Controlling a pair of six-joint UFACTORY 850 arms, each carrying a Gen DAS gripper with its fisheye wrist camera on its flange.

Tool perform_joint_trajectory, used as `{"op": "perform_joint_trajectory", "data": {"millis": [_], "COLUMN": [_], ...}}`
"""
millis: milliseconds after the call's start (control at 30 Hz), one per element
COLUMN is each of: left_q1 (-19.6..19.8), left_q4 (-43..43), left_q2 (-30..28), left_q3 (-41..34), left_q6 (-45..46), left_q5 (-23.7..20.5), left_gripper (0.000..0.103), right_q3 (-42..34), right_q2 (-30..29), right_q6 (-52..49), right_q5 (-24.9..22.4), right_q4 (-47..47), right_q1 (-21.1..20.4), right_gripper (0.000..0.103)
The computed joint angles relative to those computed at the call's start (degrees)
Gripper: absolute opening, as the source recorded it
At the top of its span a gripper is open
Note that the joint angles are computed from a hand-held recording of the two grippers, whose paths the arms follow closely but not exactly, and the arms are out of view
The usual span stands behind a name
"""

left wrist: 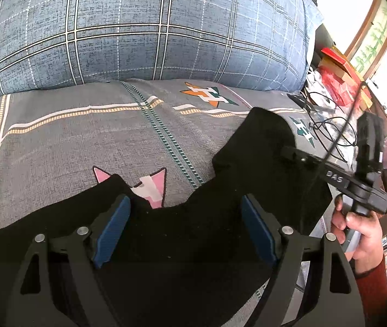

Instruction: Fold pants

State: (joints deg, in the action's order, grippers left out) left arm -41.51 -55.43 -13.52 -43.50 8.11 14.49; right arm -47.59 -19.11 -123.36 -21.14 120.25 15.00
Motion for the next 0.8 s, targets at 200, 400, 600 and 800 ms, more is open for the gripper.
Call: {"op": "perform_joint_trajectory", "data": {"millis": [200, 400, 600, 800], "left_q1": [-0.9, -3.0, -4.2, -4.8], "left_q4": [-0.8, -4.9, -11.7, -17.4], "left_q2": [1.5, 3.1, 1.4, 3.8], "left_q3": [0.4, 0.9, 0.5, 2.6], "left_q6": [0.7, 4.7, 10.5, 14.8], "left_q5": [0.5, 2.1, 2.0, 3.2], "left_gripper": [0.083, 0.083, 0.083, 0.083], "right_q3": [4.2, 11.7, 12.8, 14.2], "right_q2": [5.9, 15.0, 11.5, 13.7], "right_q6": [-1.3, 2.6, 10.1, 1.1], "right_q5": [-1.8, -5.1, -0.4, 4.5], "right_q4": [1.1, -2.0, -8.7, 1.2], "right_q1": [-1.6, -5.8, -7.2, -7.3], "right_gripper": [0.009, 0.009, 0.009, 0.045]}}
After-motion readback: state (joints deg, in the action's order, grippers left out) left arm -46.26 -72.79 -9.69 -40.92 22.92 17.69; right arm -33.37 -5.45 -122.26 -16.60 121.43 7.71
